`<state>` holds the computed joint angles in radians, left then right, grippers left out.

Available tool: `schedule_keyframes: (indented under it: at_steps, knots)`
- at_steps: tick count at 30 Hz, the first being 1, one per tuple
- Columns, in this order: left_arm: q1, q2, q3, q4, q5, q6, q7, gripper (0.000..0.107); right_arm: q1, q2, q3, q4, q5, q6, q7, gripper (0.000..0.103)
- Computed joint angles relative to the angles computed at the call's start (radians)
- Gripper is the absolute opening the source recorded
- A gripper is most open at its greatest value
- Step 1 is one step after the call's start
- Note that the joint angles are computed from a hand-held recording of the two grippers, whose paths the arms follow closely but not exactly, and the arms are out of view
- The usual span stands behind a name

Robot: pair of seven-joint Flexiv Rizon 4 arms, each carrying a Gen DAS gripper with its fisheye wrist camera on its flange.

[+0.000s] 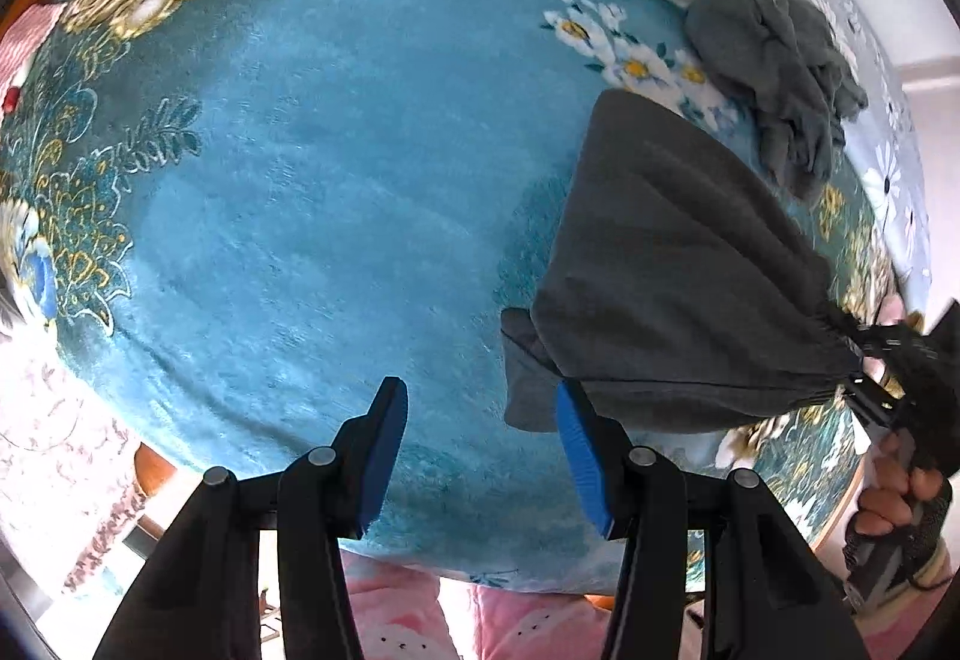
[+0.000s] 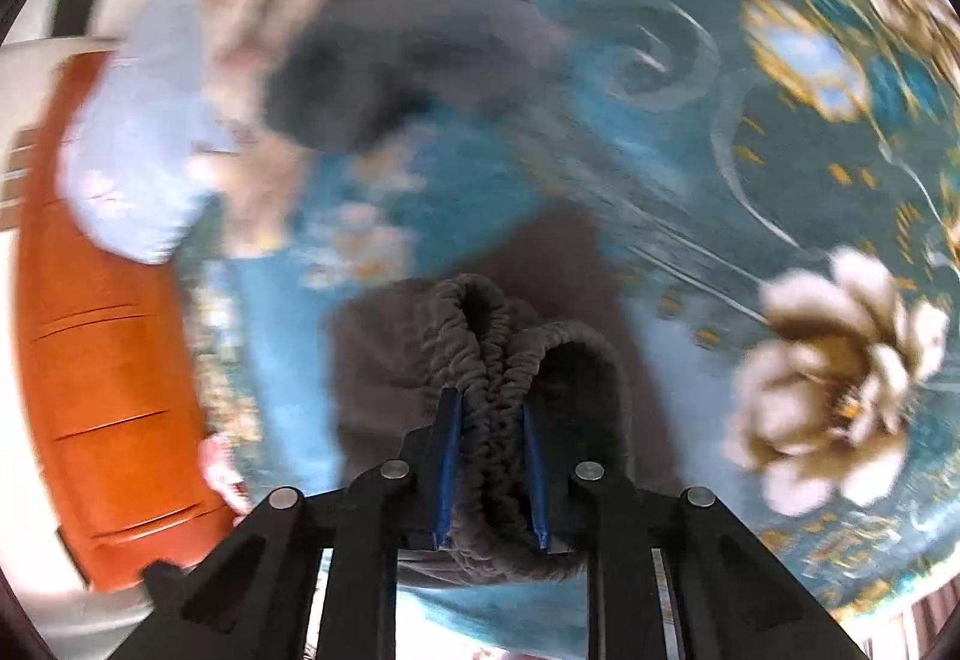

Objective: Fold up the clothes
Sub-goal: 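Grasp the folded sweatpants edge with the left gripper beside the right gripper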

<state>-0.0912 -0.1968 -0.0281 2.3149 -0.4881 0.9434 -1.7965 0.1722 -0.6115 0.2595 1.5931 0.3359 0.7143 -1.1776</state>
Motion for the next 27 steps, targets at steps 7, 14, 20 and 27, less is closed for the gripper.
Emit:
schedule_keyframes:
  at_steps: [7, 14, 20, 27]
  knots:
    - [-0.024, -0.071, -0.032, -0.093, 0.01, 0.004, -0.026, 0.052, 0.041, 0.011, -0.041, -0.029, -0.129, -0.072, -0.016, 0.039]
    - [-0.028, -0.159, -0.088, -0.168, -0.06, 0.025, 0.046, 0.052, 0.06, 0.006, 0.033, -0.1, -0.13, -0.134, -0.231, 0.044]
    - [-0.035, -0.235, -0.104, -0.23, -0.07, 0.003, 0.101, 0.052, 0.131, -0.047, -0.039, -0.095, -0.2, -0.162, -0.198, 0.043]
    - [-0.012, -0.335, -0.128, -0.266, -0.141, 0.014, 0.073, 0.052, 0.123, -0.124, -0.05, -0.153, -0.201, -0.209, -0.083, 0.043]
